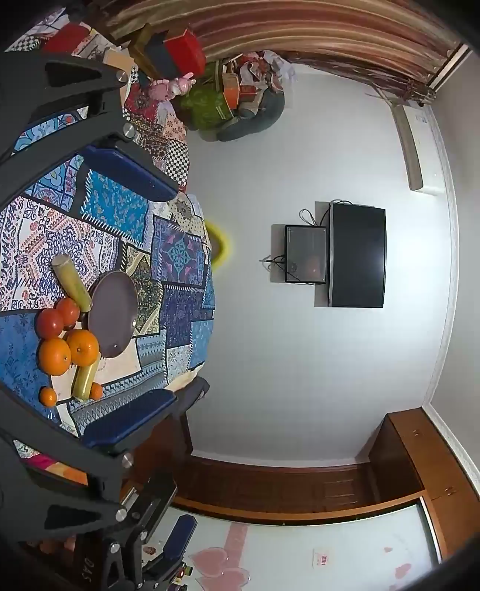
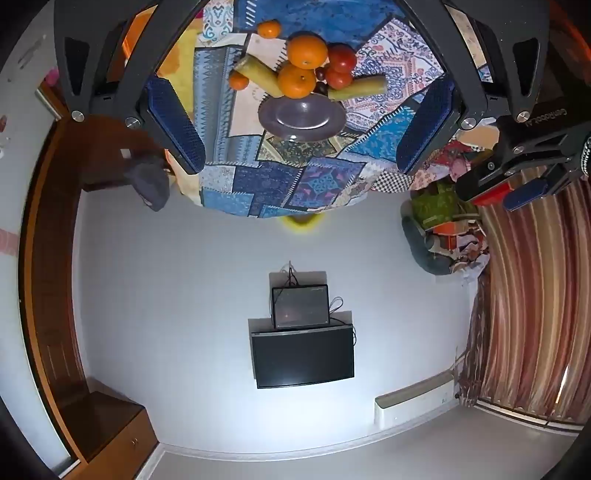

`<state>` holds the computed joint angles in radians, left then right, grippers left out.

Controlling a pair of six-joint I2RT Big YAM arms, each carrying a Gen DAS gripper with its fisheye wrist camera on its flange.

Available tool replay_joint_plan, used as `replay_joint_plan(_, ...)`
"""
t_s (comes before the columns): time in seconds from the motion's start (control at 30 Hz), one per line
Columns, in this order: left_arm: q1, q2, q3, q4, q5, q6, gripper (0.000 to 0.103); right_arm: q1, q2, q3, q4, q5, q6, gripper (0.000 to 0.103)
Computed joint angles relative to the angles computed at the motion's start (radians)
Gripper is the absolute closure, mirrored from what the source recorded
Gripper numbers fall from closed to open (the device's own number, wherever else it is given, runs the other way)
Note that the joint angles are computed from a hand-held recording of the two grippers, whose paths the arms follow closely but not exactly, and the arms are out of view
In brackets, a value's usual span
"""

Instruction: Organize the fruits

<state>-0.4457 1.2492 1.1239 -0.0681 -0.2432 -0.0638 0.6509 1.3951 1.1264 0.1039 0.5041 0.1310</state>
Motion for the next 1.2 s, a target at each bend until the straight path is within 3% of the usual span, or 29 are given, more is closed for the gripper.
replay_joint_plan(0.17, 0.019, -0.002, 0.000, 0.002, 0.033, -0.022, 0.000, 0.005, -0.002, 0.004, -0.012, 0.011, 0.001, 0.000)
replay_joint_plan(0.5, -0.005, -0.007, -0.014, 0.014, 0.008, 0.016, 0.000, 0.005, -0.001, 0.016, -0.036, 0.004, 0.012, 0.000)
replay_joint_plan(0.77, 0.001, -0.006, -0.006, -0.004, 0.035, 0.000, 0.000, 0.001, 0.000, 0.005, -0.023, 0.002, 0.014, 0.000)
replay_joint_plan(1.2, -0.007, -0.002, -0.013, 0.014, 0.016, 0.010, 0.000, 0.000, -0.006, 0.000, -0.023, -0.003, 0.015, 0.000)
